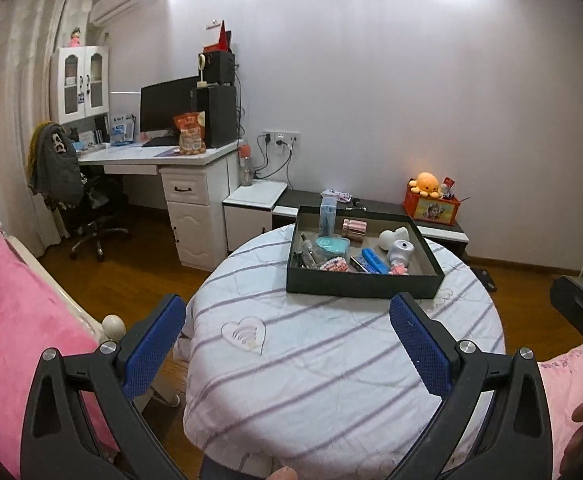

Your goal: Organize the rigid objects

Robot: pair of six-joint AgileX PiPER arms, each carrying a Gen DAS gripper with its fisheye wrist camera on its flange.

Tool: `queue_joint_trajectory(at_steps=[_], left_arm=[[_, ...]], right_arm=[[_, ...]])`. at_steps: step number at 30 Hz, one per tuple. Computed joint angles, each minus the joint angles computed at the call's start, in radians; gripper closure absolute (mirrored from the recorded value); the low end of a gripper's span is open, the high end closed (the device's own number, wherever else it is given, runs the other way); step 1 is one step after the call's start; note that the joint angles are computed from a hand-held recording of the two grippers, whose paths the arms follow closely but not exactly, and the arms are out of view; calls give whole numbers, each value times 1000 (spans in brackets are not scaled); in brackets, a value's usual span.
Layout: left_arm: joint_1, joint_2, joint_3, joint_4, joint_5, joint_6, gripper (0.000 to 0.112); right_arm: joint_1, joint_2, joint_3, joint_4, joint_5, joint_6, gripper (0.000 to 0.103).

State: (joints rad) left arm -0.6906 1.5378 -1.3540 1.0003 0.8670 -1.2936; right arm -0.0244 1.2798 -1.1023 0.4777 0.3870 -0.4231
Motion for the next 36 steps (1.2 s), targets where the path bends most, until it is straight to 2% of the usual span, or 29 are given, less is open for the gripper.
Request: queue_joint_trajectory(at_steps=[7, 12, 20, 26, 36], left_arm=[[-156, -107, 140, 95, 104, -159, 9], [-234, -143, 175, 143, 170, -203, 9], [-274, -150, 178, 175, 212, -219, 9], [-281, -152, 177, 172, 215, -218, 9], [-294, -145, 160, 165, 224, -204, 9]], right_arm=[[-81, -213, 191, 130, 23, -142, 0], [-82, -276, 221, 127, 21, -149, 0], [-58, -292, 230, 110, 13, -129, 0], [-98, -282, 227, 182, 31, -204, 0], [-117, -284, 230, 197, 38, -222, 0]])
